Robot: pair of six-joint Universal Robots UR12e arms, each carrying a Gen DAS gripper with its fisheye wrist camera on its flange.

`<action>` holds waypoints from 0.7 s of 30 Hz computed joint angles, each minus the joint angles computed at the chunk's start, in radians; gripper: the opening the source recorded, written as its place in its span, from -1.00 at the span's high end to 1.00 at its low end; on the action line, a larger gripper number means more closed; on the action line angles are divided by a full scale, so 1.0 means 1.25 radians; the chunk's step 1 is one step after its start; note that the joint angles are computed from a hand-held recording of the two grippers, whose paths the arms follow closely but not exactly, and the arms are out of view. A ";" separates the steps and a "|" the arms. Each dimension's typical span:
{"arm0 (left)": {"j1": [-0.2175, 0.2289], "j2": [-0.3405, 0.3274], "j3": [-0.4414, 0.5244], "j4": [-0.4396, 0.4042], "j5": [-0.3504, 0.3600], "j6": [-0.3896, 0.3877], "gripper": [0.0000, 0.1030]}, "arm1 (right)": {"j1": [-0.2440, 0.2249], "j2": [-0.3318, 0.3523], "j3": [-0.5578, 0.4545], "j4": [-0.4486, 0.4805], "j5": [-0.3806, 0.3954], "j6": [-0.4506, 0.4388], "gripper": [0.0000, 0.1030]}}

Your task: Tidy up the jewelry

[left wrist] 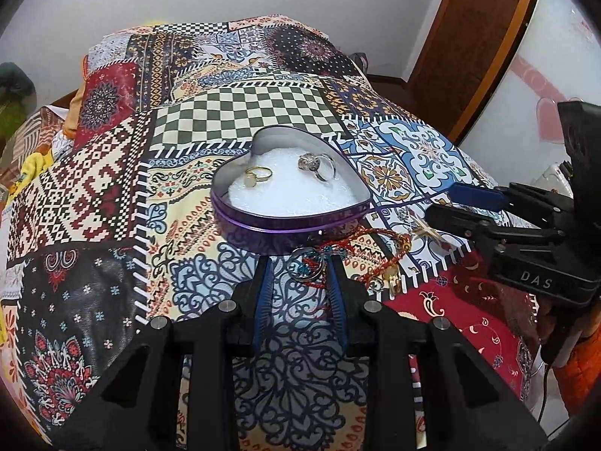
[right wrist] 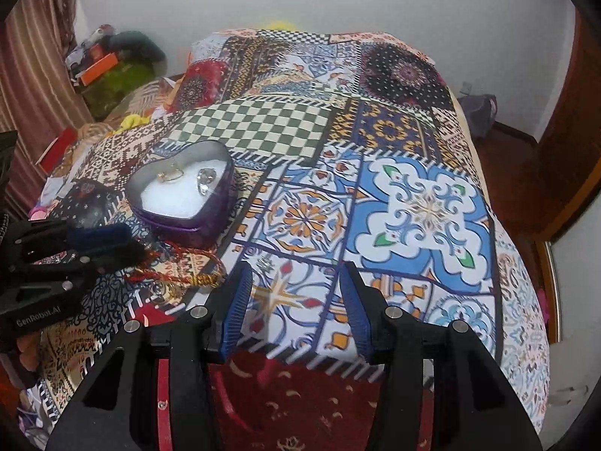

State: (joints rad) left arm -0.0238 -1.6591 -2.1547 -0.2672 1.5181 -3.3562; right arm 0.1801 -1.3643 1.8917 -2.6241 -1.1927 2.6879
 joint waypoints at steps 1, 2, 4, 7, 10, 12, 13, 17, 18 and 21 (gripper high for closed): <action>0.000 -0.001 0.001 0.001 -0.003 0.002 0.44 | 0.001 0.002 0.000 -0.006 0.002 0.000 0.14; 0.001 -0.002 0.001 0.003 -0.006 0.002 0.44 | 0.002 0.004 0.000 -0.008 0.005 -0.001 0.14; 0.003 -0.004 0.003 0.004 -0.011 0.001 0.44 | 0.005 0.010 -0.008 0.009 0.012 -0.011 0.14; 0.007 -0.008 0.003 0.009 -0.022 -0.001 0.44 | 0.010 0.018 -0.016 0.021 0.011 -0.025 0.14; 0.010 -0.011 0.001 0.014 -0.036 -0.006 0.44 | 0.016 0.025 -0.021 0.036 0.006 -0.037 0.35; 0.011 -0.012 0.000 0.016 -0.039 -0.010 0.44 | 0.017 0.029 -0.022 0.040 0.006 -0.040 0.35; 0.012 -0.012 0.000 0.017 -0.040 -0.011 0.44 | 0.018 0.029 -0.019 0.032 0.003 -0.039 0.35; 0.014 -0.015 -0.001 0.022 -0.049 -0.013 0.44 | 0.020 0.028 -0.015 0.021 0.004 -0.045 0.50; 0.013 -0.016 -0.002 0.024 -0.049 -0.012 0.44 | 0.021 0.028 -0.014 0.019 0.003 -0.047 0.56; 0.014 -0.017 -0.003 0.030 -0.050 -0.013 0.44 | 0.022 0.028 -0.013 0.017 0.005 -0.052 0.72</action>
